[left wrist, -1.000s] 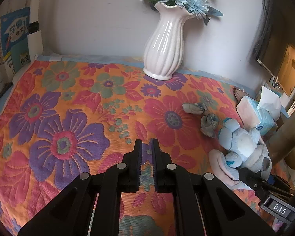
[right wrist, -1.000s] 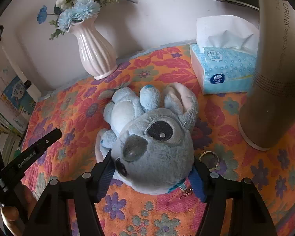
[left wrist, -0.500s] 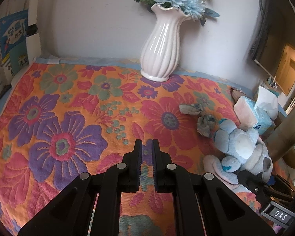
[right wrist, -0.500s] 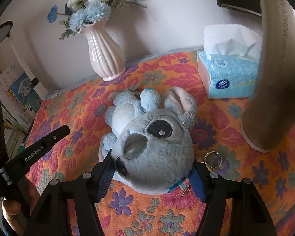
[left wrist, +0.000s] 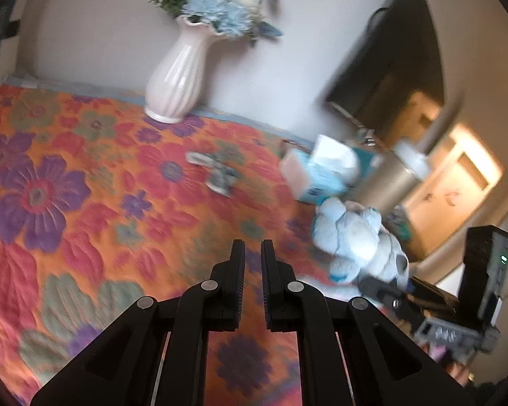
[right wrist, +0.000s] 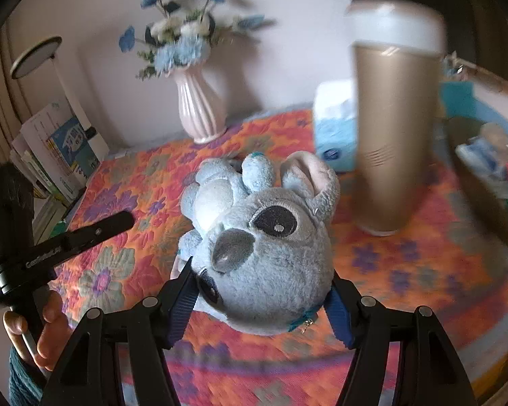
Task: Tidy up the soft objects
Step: 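Lift the plush with the right gripper while the left gripper grasps the grey bow cloth, then carry the plush and bow cloth to the dark tray and release both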
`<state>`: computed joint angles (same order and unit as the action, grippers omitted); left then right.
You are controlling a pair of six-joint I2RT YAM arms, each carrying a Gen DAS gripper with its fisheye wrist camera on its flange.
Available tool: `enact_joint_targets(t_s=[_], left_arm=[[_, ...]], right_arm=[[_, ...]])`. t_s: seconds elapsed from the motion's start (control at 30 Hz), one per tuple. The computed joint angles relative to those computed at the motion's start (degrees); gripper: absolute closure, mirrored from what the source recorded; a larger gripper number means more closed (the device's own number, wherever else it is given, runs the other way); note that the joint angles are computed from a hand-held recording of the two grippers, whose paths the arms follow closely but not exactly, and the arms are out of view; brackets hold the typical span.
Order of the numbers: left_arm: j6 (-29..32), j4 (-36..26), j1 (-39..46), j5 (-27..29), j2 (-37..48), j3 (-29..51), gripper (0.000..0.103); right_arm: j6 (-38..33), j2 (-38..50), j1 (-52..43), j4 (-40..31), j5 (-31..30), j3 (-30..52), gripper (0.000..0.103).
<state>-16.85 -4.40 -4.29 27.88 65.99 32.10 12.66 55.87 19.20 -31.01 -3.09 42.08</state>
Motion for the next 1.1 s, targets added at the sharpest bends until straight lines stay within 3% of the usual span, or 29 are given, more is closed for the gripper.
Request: enact_joint_targets(t_s=[0.13,0.3,0.43,0.47,0.5,0.53,0.57,0.6,0.73,0.83,0.9,0.93,0.97,1.0,1.1], left_arm=[[-0.96,-2.85,-1.83,-0.12,-5.64,-1.49,0.097],[-1.49,-6.67,-9.87,-7.12,-10.29,-0.54,0.097],[-1.68,-7.88,-12.30,-14.94,-5.57,3.60,0.095],[-2.58,-8.20,-12.24,-17.63,-2.25,6.28,0.087],[-3.30,-8.27,-12.19,-20.10,1.56,9.22,0.069],[-3.71,-8.57,-12.33,-22.85,6.89,13.36,0.058],[-4.03,-8.85,-12.16,-23.84,10.95,16.44,0.037],[-4.49,-8.78,-11.90,-24.34,16.05,20.21,0.030],[-5.21,-12.56,-12.62,-26.23,32.48,34.48,0.030],[-3.74,-16.91,-14.41,-31.77,41.21,42.96,0.032],[-3.41,-19.69,-14.78,-34.21,46.01,47.19,0.064],[-3.13,-19.35,-14.67,-34.39,46.81,47.16,0.066],[-2.18,-16.63,-15.00,-36.05,45.87,45.03,0.083],[-1.02,-15.68,-15.16,-36.24,45.36,44.01,0.090],[0.88,-12.49,-15.30,-35.44,41.62,38.91,0.090]], right_arm=[[-4.25,-8.37,-5.79,-4.61,-2.05,-0.08,0.037],[-12.34,-14.80,-19.46,-9.05,-11.62,0.49,0.037],[-19.84,-15.47,-31.75,-11.71,-20.24,0.74,0.037],[-21.84,-15.09,-34.88,-12.35,-22.55,0.69,0.037],[-22.91,-14.77,-36.73,-12.88,-23.96,0.69,0.037],[-23.61,-14.39,-37.94,-13.22,-24.92,0.67,0.037],[-24.25,-13.75,-39.28,-13.42,-26.14,0.52,0.037],[-24.85,-13.26,-40.20,-13.47,-27.06,0.35,0.037],[-27.37,-10.89,-42.72,-12.83,-28.46,0.01,0.037],[-26.88,-7.86,-42.13,-11.16,-27.80,0.10,0.037],[-26.67,-5.99,-41.43,-10.42,-27.09,0.62,0.037],[-26.66,-5.34,-40.98,-10.12,-26.69,0.87,0.037],[-26.63,-4.94,-40.43,-9.70,-26.22,0.98,0.037],[-26.52,-4.90,-39.78,-9.34,-25.78,0.97,0.037],[-25.97,-5.85,-38.34,-9.24,-25.87,0.66,0.037]])
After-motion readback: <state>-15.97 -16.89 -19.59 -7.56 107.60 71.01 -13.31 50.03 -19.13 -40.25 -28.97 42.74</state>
